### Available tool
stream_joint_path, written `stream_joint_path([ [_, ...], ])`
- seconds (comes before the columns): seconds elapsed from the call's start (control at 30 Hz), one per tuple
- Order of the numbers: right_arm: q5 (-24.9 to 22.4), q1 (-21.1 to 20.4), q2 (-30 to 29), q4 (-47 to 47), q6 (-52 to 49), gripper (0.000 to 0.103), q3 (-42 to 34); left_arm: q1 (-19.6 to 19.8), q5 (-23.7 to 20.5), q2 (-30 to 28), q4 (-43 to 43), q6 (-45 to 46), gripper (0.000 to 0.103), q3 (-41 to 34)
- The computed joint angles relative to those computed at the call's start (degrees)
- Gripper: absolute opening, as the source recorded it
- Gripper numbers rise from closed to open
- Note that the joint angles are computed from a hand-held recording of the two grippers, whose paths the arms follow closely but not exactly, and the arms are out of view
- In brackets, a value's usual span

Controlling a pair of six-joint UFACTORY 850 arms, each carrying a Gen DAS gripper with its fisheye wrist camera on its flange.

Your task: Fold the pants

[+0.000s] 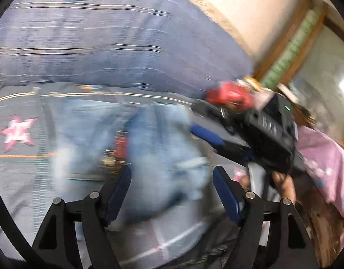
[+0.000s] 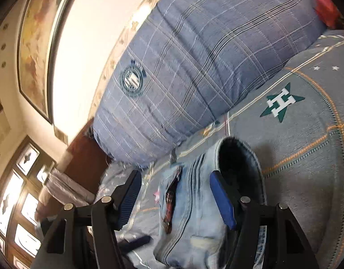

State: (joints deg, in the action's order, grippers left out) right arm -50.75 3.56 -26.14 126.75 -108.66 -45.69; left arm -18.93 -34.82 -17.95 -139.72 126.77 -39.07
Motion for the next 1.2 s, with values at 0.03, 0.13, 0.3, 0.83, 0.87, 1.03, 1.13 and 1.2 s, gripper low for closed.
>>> stream_joint_path([
  [0.03, 5.8, 1.3, 0.2, 1.1, -0.1, 0.067, -0.5, 0.9, 0.5, -0.3, -0.2, -0.5, 0.076, 0.0],
  [0.13, 15.8, 3.2, -0.6, 2.5, 1.6, 0.067, -1.8, 2.9, 1.9, -1.1, 0.3, -3.2, 0.076, 0.4],
  [0.3, 18.7, 3.7, -1.2, -1.1, 4.3, 0.061, -2.4, 2.6, 4.7, -3.3, -0.6, -3.5, 0.076, 1.2],
  [0.83, 14.1, 3.0, 3.0, 14.1, -8.3, 0.089, 5.1, 6.8, -1.0, -5.4, 4.4, -4.7, 0.077, 3.8],
  [0.87, 14.2, 3.0, 3.6, 16.4, -9.6, 0.094, 5.8, 7.6, -2.2, -5.9, 5.4, -5.7, 0.077, 4.0],
  [1.03, 10.9, 0.4, -1.7, 2.6, 7.8, 0.092, 2.9, 12.2, -9.7, -9.5, 13.0, -14.7, 0.077, 3.6],
  [1.13, 8.8, -0.1, -4.3, -3.7, 13.7, 0.079, 1.1, 12.5, -10.4, -9.6, 13.8, -15.4, 0.077, 3.3],
  [1.2, 10.2, 0.8, -4.6, -5.1, 14.2, 0.074, 0.3, 12.4, -10.3, -9.3, 14.1, -15.9, 0.077, 3.2],
])
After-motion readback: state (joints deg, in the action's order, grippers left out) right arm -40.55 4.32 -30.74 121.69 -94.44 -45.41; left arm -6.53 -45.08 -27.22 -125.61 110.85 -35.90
